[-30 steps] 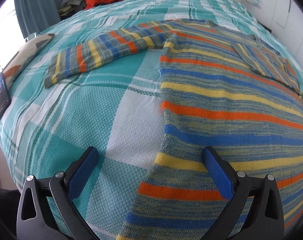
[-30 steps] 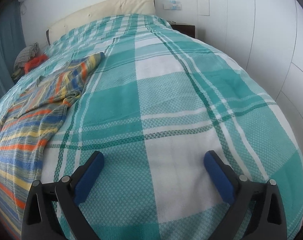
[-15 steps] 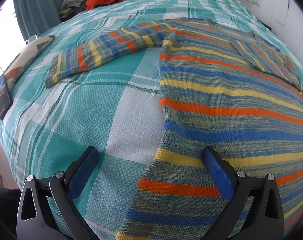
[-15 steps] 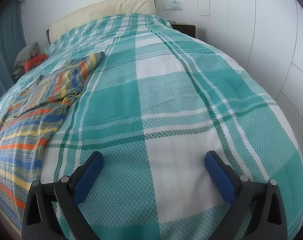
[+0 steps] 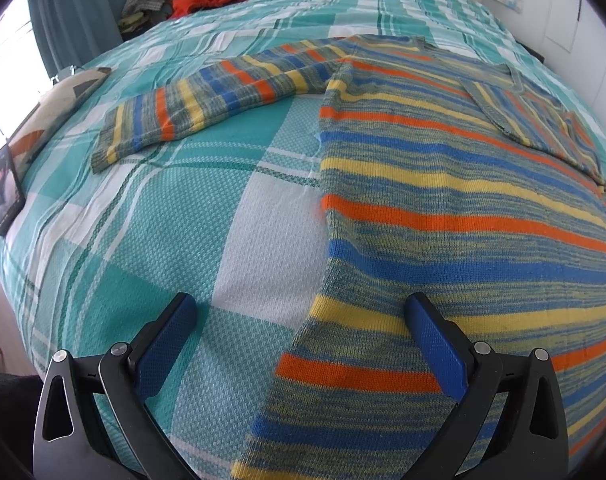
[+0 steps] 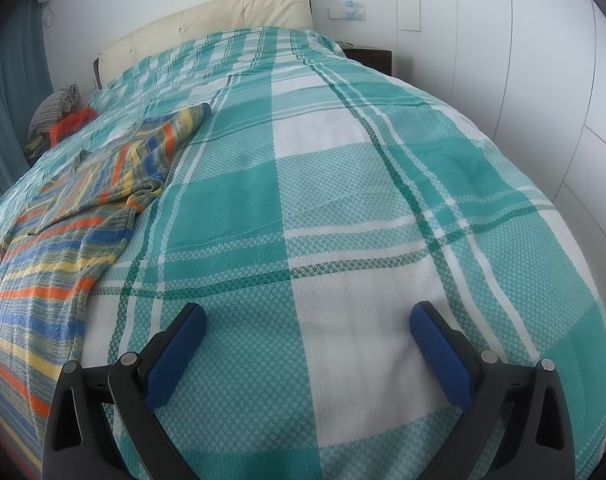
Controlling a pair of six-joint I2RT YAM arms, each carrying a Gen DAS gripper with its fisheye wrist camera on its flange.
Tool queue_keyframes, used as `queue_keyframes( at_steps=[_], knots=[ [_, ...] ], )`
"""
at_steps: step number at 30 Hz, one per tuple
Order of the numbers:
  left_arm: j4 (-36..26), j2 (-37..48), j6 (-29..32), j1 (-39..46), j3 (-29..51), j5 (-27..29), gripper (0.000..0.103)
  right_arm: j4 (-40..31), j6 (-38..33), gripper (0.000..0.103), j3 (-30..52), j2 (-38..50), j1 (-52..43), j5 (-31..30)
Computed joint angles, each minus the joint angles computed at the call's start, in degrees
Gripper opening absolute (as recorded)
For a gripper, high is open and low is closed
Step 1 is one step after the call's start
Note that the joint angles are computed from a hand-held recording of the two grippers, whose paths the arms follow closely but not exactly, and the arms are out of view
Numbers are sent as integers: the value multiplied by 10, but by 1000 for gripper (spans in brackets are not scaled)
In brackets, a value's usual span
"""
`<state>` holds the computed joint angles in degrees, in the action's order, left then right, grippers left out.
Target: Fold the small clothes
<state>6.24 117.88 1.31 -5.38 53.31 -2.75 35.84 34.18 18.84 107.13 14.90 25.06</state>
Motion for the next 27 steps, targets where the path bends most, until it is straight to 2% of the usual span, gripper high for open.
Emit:
queue_keyframes(
  at_steps=[14,21,27],
  knots=[
    [-40,-16,-11,6,10,22,103,1,0,101,0,2,0,0],
    [-21,-44,-1,5,-14,62,103,1,0,101,0,2,0,1],
    [-5,-55,20,-11,-30,49,103,0,0,101,0,1,-1,0]
  ],
)
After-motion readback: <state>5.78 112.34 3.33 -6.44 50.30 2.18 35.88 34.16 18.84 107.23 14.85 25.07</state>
